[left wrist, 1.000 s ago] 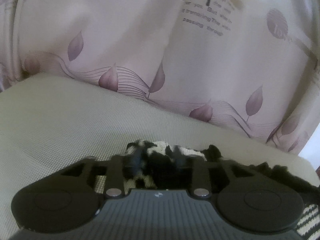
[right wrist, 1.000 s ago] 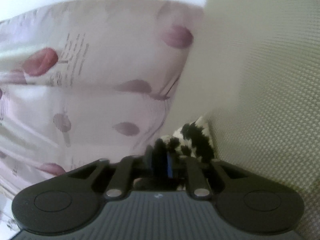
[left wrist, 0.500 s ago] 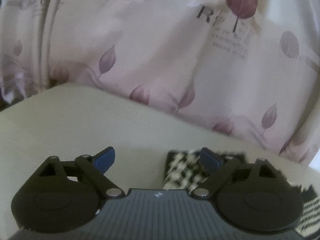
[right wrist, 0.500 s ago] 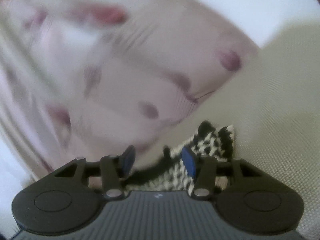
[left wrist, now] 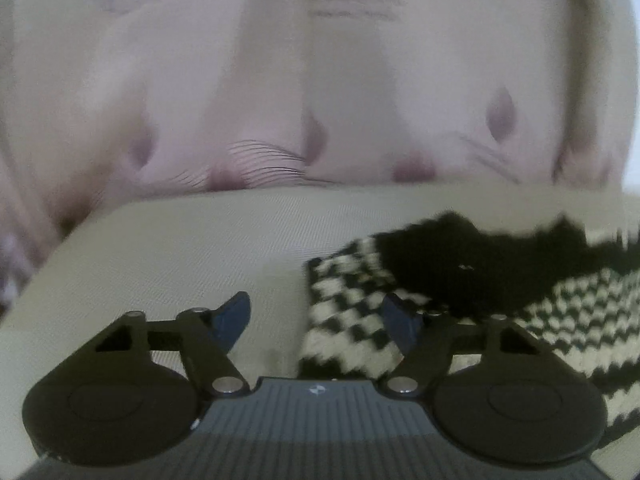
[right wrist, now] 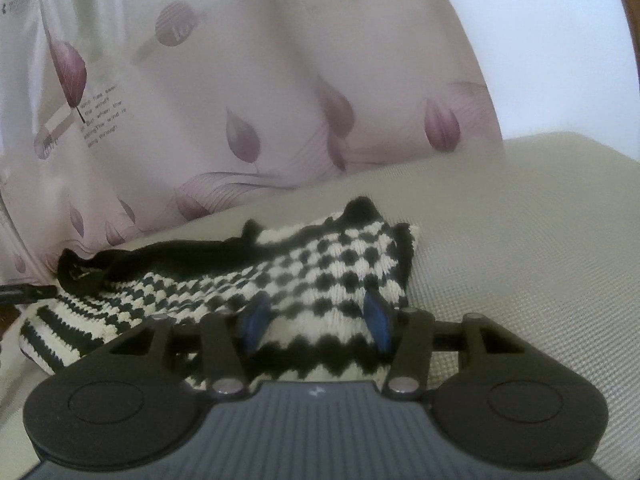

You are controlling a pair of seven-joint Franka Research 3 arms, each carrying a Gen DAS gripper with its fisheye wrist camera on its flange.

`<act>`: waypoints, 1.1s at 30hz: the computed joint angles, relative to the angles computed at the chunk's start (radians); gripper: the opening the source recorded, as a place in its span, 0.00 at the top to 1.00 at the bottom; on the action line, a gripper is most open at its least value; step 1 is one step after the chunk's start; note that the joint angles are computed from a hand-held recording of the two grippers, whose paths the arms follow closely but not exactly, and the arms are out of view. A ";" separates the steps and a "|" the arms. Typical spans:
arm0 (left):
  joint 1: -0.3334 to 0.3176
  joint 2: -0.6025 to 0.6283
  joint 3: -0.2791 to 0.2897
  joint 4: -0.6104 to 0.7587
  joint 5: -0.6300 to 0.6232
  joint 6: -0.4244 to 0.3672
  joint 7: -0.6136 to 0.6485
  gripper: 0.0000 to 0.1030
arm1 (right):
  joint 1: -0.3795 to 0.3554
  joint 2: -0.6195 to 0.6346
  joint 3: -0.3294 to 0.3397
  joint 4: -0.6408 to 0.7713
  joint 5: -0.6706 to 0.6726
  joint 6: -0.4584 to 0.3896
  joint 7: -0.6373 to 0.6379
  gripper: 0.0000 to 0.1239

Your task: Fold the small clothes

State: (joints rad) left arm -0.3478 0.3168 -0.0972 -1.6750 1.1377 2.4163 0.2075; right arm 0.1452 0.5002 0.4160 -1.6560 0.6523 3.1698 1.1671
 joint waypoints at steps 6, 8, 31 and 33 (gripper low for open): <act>-0.066 0.152 0.067 0.233 -0.016 -0.179 -0.019 0.30 | -0.064 0.028 0.079 0.021 0.045 0.007 -0.028 0.58; -0.043 0.103 0.073 0.168 -0.041 -0.156 -0.144 0.29 | -0.062 0.027 0.078 0.021 0.049 0.006 -0.030 0.58; 0.168 -0.308 -0.044 -0.496 -0.117 0.408 -0.237 1.00 | -0.089 0.036 0.117 0.038 0.162 -0.003 -0.121 0.49; 0.177 -0.322 -0.061 -0.485 0.006 0.341 -0.350 0.93 | -0.086 0.035 0.113 0.039 0.166 -0.006 -0.126 0.48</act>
State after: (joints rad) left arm -0.1706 -0.0053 -0.1579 -2.1600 1.1434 2.7570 -0.1421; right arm 0.0589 0.5355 0.5294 -1.6174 0.8186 3.1639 1.0413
